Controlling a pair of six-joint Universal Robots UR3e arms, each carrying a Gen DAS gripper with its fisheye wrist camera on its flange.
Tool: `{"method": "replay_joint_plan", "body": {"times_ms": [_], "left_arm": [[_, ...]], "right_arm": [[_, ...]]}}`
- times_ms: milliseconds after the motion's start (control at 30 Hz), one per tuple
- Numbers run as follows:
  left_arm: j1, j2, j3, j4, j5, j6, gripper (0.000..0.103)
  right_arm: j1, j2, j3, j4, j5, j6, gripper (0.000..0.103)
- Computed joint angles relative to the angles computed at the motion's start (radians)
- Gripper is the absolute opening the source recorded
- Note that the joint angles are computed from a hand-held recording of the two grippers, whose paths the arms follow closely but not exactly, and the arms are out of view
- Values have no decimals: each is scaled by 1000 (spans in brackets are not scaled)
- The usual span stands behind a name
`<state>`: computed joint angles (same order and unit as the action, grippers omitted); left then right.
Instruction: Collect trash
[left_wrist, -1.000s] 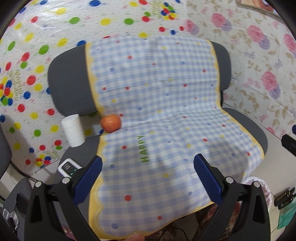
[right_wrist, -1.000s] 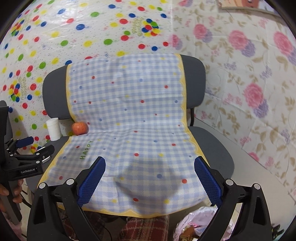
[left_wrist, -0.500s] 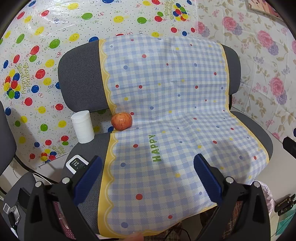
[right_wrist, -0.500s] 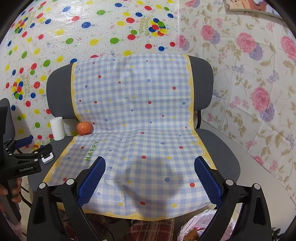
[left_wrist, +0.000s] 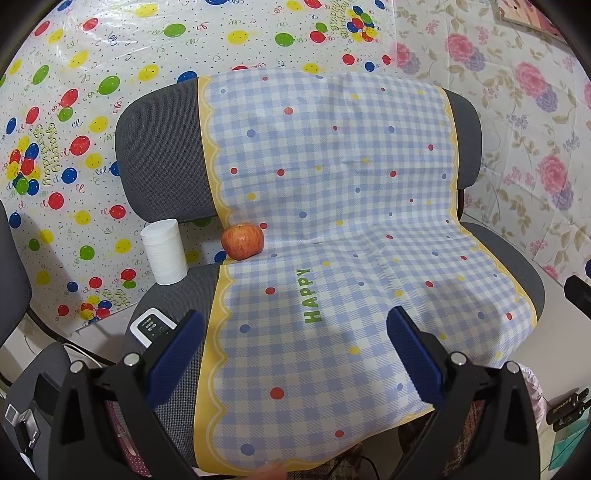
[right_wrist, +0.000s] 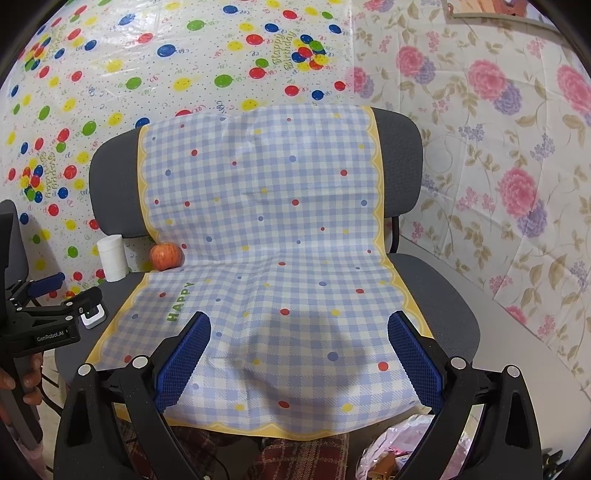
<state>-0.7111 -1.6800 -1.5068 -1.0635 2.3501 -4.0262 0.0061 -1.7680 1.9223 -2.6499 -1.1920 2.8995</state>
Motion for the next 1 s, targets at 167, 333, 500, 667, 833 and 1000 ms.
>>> {"method": "replay_joint_plan", "body": {"times_ms": [167, 333, 500, 667, 833, 1000], "left_arm": [[5, 7, -12, 13, -3, 10, 96], [3, 4, -6, 4, -4, 2, 96], [3, 3, -7, 6, -2, 2, 96], [0, 1, -5, 6, -1, -2, 96], [-1, -3, 0, 3, 0, -4, 96], [7, 7, -14, 17, -6, 12, 96]], "right_arm": [[-10, -7, 2, 10, 10, -7, 96], [-20, -10, 4, 15, 20, -15, 96], [-24, -11, 5, 17, 23, -20, 96], [-29, -14, 8, 18, 29, -21, 96], [-34, -17, 9, 22, 33, -29, 96], [-38, -20, 13, 22, 38, -31, 96]]}}
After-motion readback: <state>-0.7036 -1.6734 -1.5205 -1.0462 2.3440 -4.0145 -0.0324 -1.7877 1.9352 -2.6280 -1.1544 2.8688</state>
